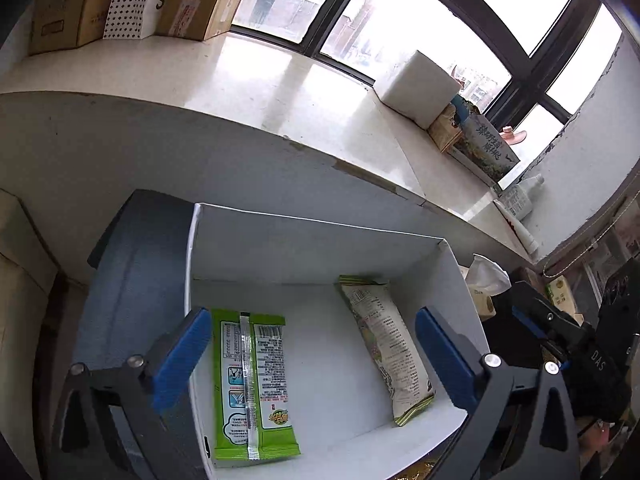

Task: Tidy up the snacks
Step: 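Carry both held bags into the white box and open both grippers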

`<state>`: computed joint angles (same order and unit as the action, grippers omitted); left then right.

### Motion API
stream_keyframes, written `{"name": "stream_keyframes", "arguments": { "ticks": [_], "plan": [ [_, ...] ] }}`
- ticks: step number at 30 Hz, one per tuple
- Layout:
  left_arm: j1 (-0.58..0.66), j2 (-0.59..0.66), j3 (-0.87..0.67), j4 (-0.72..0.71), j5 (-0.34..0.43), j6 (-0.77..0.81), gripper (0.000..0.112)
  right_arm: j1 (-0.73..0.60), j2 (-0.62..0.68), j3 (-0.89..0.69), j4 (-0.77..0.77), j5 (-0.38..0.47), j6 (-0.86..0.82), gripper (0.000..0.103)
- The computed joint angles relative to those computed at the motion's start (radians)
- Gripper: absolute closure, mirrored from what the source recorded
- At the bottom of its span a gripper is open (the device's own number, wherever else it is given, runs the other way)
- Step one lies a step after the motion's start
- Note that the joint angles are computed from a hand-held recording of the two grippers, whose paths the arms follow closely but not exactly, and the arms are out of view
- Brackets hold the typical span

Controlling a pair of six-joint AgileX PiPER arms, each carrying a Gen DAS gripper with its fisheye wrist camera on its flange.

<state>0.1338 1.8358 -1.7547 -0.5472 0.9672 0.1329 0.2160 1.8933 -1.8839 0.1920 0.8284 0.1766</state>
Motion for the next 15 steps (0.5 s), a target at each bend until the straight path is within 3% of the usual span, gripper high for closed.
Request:
{"name": "stream_keyframes", "arguments": {
  "ticks": [4, 8, 10, 13, 15],
  "plan": [
    [0.023, -0.125, 0.132, -0.051, -0.085, 0.102, 0.009, -0.019, -0.119, 0.130, 0.074, -0.084, -0.100, 0.000],
    [0.044, -0.309, 0.300, -0.101, -0.177, 0.231, 0.009, 0.014, -0.274, 0.284, 0.033, -0.135, -0.172, 0.000],
    [0.026, -0.414, 0.378, -0.033, -0.216, 0.226, 0.009, 0.031, -0.369, 0.395, 0.045, -0.176, -0.207, 0.000],
    [0.007, -0.571, 0.491, 0.042, -0.220, 0.237, 0.009, 0.040, -0.510, 0.562, 0.125, -0.201, -0.289, 0.000],
    [-0.002, -0.681, 0.574, 0.056, -0.210, 0.273, 0.009, 0.085, -0.599, 0.655, 0.047, -0.198, -0.234, 0.000]
  ]
}}
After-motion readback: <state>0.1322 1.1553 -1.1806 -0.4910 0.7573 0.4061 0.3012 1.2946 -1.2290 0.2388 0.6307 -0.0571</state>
